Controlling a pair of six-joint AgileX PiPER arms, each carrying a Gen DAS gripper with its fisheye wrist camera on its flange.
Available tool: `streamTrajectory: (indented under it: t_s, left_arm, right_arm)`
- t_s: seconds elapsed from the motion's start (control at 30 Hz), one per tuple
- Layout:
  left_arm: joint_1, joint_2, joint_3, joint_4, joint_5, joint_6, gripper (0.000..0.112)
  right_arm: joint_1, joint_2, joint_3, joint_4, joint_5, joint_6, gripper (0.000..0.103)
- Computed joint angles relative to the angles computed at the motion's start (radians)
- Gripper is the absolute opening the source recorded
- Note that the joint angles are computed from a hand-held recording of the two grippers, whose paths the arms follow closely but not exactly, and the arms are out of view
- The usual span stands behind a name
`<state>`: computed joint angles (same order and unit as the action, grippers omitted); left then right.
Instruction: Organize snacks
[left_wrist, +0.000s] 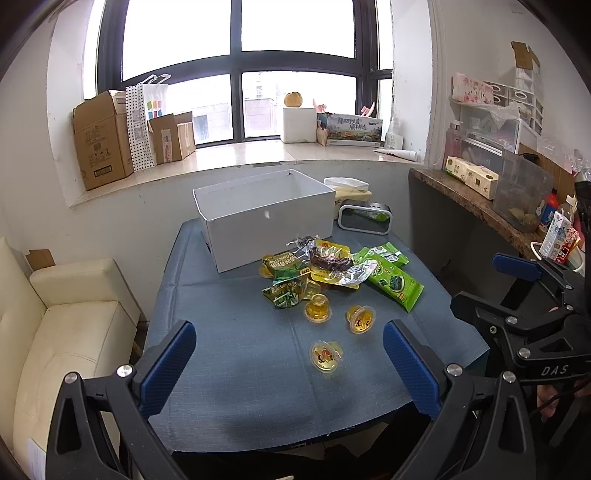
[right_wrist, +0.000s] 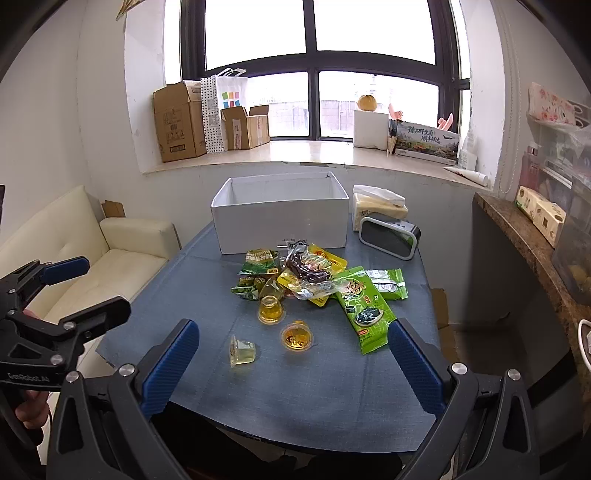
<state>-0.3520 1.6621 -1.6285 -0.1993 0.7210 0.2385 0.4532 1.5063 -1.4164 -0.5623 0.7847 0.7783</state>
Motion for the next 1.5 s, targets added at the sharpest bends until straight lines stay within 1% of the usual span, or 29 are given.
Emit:
streamTrajectory:
  t_s: [0.23, 0.3, 0.33, 0.4, 0.43, 0.5, 0.57, 0.63, 0.67, 0.7, 0.8, 0.87, 0.9, 0.97, 1.0, 1.07, 1.1, 1.13, 1.17, 1.2, 1.23, 1.3, 1.37, 1.43, 1.5]
  left_arm:
    - [0.015, 0.016, 0.003, -0.034, 0.003, 0.019, 0.103]
    - [0.016, 0.017, 0.012, -0.040, -0.005, 0.026, 0.103]
    - [0.017, 0.016, 0.018, -0.046, -0.010, 0.032, 0.103]
    - [0.019, 0.019, 0.028, -0.063, -0.018, 0.046, 0.103]
    - [0.020, 0.022, 0.029, -0.069, -0.018, 0.052, 0.103]
    - [0.021, 0.029, 0.032, -0.079, -0.025, 0.064, 0.103]
    - [0.022, 0.030, 0.043, -0.089, -0.049, 0.067, 0.103]
    - [0.031, 0.040, 0.044, -0.122, -0.058, 0.091, 0.103]
    - [0.034, 0.045, 0.041, -0.132, -0.058, 0.099, 0.103]
    - [0.038, 0.052, 0.039, -0.144, -0.060, 0.105, 0.103]
    - [0.061, 0.085, 0.016, -0.207, -0.041, 0.127, 0.103]
    - [0.076, 0.101, 0.009, -0.255, -0.032, 0.150, 0.103]
    - [0.079, 0.105, 0.013, -0.264, -0.039, 0.157, 0.103]
    - [0.073, 0.102, 0.040, -0.254, -0.083, 0.162, 0.103]
    - [0.066, 0.096, 0.067, -0.248, -0.124, 0.166, 0.103]
    - [0.061, 0.092, 0.103, -0.265, -0.180, 0.193, 0.103]
    - [0.058, 0.098, 0.104, -0.252, -0.184, 0.186, 0.103]
    - [0.053, 0.113, 0.091, -0.224, -0.169, 0.164, 0.103]
    - [0.054, 0.124, 0.079, -0.216, -0.153, 0.161, 0.103]
    - [0.051, 0.136, 0.068, -0.201, -0.138, 0.154, 0.103]
    - [0.046, 0.148, 0.057, -0.176, -0.124, 0.143, 0.103]
    - [0.034, 0.163, 0.049, -0.133, -0.112, 0.122, 0.103]
    - [0.024, 0.176, 0.046, -0.112, -0.110, 0.115, 0.103]
    - [0.009, 0.187, 0.050, -0.091, -0.125, 0.105, 0.103]
    - [-0.006, 0.201, 0.047, -0.066, -0.133, 0.094, 0.103]
  right_arm:
    - [-0.108, 0.022, 0.042, 0.090, -0.061, -0.080, 0.103]
    - [-0.148, 0.029, 0.057, 0.127, -0.100, -0.133, 0.103]
    - [-0.179, 0.032, 0.074, 0.160, -0.145, -0.179, 0.103]
    - [-0.230, 0.054, 0.086, 0.220, -0.207, -0.273, 0.103]
    - [-0.258, 0.087, 0.073, 0.236, -0.218, -0.319, 0.103]
    - [-0.293, 0.156, 0.027, 0.235, -0.206, -0.356, 0.103]
    - [-0.343, 0.232, -0.013, 0.284, -0.230, -0.438, 0.103]
    - [-0.383, 0.318, -0.071, 0.323, -0.228, -0.513, 0.103]
    - [-0.404, 0.350, -0.091, 0.377, -0.242, -0.578, 0.103]
    - [-0.423, 0.381, -0.115, 0.436, -0.241, -0.650, 0.103]
    - [-0.452, 0.473, -0.208, 0.490, -0.208, -0.753, 0.103]
    - [-0.473, 0.539, -0.293, 0.552, -0.150, -0.836, 0.103]
    - [-0.483, 0.568, -0.335, 0.586, -0.117, -0.871, 0.103]
    - [-0.498, 0.613, -0.398, 0.655, -0.074, -0.939, 0.103]
    - [-0.501, 0.627, -0.420, 0.661, -0.059, -0.945, 0.103]
    - [-0.495, 0.669, -0.479, 0.639, -0.019, -0.932, 0.103]
    - [-0.493, 0.691, -0.512, 0.633, 0.006, -0.926, 0.103]
    - [-0.491, 0.710, -0.535, 0.626, 0.024, -0.915, 0.103]
    - [-0.495, 0.703, -0.519, 0.638, 0.002, -0.919, 0.096]
    - [-0.498, 0.682, -0.479, 0.653, -0.043, -0.921, 0.076]
    - [-0.504, 0.677, -0.469, 0.669, -0.048, -0.917, 0.072]
    - [-0.533, 0.661, -0.455, 0.763, -0.038, -0.956, 0.072]
    - [-0.539, 0.634, -0.411, 0.764, -0.071, -0.960, 0.072]
    - [-0.547, 0.579, -0.329, 0.771, -0.122, -0.957, 0.072]
    - [-0.553, 0.494, -0.205, 0.804, -0.188, -0.963, 0.072]
